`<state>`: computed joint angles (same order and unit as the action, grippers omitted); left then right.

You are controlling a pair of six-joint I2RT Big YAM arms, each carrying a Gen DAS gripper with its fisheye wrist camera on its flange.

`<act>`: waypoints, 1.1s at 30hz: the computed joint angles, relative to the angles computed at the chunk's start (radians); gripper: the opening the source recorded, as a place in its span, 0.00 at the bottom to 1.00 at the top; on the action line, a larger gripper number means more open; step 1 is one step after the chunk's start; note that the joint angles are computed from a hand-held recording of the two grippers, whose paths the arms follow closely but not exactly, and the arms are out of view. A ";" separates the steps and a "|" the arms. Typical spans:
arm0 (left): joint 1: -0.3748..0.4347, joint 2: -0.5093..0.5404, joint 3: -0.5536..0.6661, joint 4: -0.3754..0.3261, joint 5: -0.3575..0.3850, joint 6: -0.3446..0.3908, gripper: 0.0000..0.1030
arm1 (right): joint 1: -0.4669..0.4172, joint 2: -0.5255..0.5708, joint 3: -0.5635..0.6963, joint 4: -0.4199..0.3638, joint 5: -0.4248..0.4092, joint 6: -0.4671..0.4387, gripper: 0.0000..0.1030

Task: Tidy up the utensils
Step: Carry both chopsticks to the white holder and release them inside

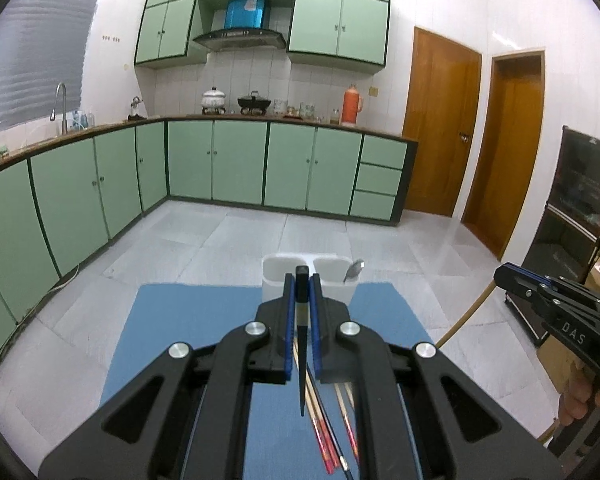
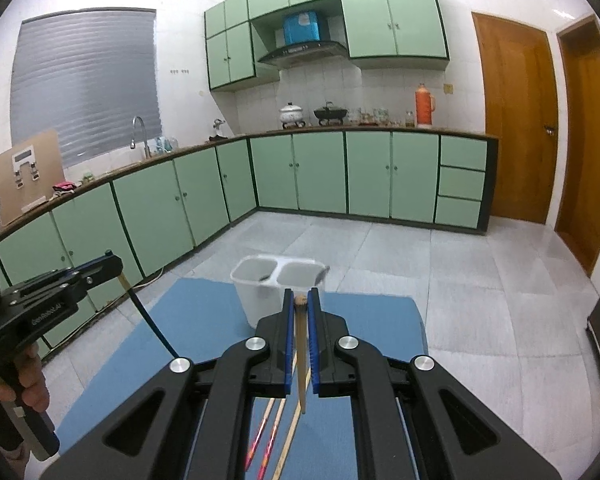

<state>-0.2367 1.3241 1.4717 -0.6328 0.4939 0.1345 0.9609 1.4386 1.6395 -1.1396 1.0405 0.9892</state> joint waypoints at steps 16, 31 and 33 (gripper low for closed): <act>-0.085 0.179 0.310 0.174 -0.098 -0.161 0.06 | -0.167 0.019 0.130 0.363 -0.016 -0.474 0.06; -0.162 0.414 0.466 0.132 -0.179 -0.121 0.06 | -0.334 0.083 0.058 0.443 -0.248 -0.436 0.06; -0.162 0.426 0.464 0.120 -0.182 -0.106 0.06 | -0.339 0.088 0.044 0.444 -0.268 -0.424 0.06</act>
<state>-0.3989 1.7504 1.9357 -0.5130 0.3115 0.0281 0.6216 1.5270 1.6837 -0.6956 0.7730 0.5649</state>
